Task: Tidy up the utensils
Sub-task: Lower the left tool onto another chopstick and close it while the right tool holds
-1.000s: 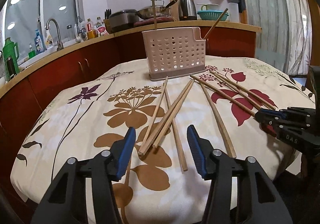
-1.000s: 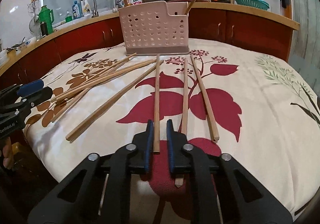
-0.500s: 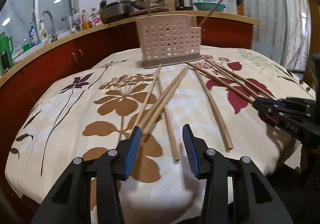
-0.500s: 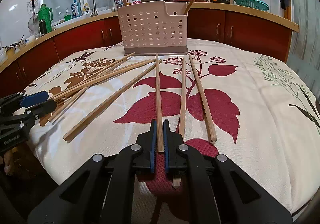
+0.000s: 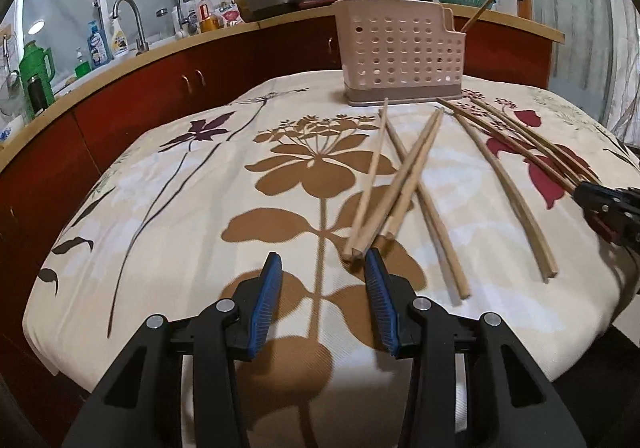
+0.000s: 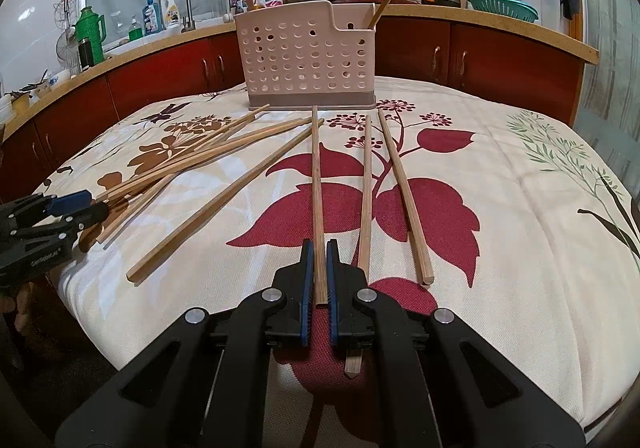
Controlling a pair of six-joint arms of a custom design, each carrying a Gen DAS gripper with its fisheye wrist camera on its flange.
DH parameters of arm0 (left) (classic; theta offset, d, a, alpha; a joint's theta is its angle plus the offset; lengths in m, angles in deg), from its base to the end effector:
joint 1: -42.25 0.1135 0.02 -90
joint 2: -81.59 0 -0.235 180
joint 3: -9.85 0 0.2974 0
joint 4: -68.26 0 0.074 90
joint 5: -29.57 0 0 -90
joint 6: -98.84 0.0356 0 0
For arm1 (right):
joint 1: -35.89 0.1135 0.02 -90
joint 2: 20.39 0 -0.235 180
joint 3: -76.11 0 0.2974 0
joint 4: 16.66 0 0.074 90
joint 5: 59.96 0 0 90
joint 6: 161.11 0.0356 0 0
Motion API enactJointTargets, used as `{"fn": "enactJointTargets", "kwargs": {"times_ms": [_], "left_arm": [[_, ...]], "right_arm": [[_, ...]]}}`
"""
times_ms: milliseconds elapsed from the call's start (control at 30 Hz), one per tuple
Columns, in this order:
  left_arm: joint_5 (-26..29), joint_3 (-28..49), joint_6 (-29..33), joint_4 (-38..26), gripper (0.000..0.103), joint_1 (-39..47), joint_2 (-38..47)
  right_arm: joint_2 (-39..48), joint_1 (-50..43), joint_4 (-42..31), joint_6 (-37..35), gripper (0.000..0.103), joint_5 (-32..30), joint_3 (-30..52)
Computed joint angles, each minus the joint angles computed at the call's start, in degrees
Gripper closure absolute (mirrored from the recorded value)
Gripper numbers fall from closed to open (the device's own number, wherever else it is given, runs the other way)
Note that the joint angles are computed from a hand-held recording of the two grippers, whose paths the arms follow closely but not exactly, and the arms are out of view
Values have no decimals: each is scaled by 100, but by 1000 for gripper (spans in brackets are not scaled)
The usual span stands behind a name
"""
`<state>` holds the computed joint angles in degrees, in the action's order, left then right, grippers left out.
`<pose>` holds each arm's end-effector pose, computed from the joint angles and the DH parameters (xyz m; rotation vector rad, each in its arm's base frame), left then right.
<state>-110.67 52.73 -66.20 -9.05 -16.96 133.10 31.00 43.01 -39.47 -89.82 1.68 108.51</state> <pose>0.1129 -0.1360 0.1563 -0.3523 2.2585 0.3419 0.2292 0.0457 0.1302 -0.7414 2.1096 0.4582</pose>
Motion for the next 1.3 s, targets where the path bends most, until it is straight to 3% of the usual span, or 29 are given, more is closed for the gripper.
{"fn": "enactJointTargets", "kwargs": {"times_ms": [200, 267, 333, 400, 867, 1233, 1300], "left_arm": [[132, -309, 853, 476, 61, 475, -634], [133, -335, 1067, 658, 67, 522, -630], [145, -384, 1225, 831, 84, 461, -660], [44, -268, 1298, 871, 91, 323, -342], [-123, -222, 468, 18, 95, -58, -542], [60, -381, 584, 120, 93, 181, -1019], [19, -363, 564, 76, 87, 190, -1000]], "right_arm": [[8, 0, 5, -8, 96, 6, 5], [5, 15, 8, -11, 96, 28, 3], [5, 22, 6, -18, 96, 43, 6], [2, 34, 5, -16, 96, 62, 9], [19, 45, -1, -38, 96, 77, 30], [-68, 51, -66, -13, 96, 77, 2], [-59, 54, -60, -15, 96, 79, 2]]}}
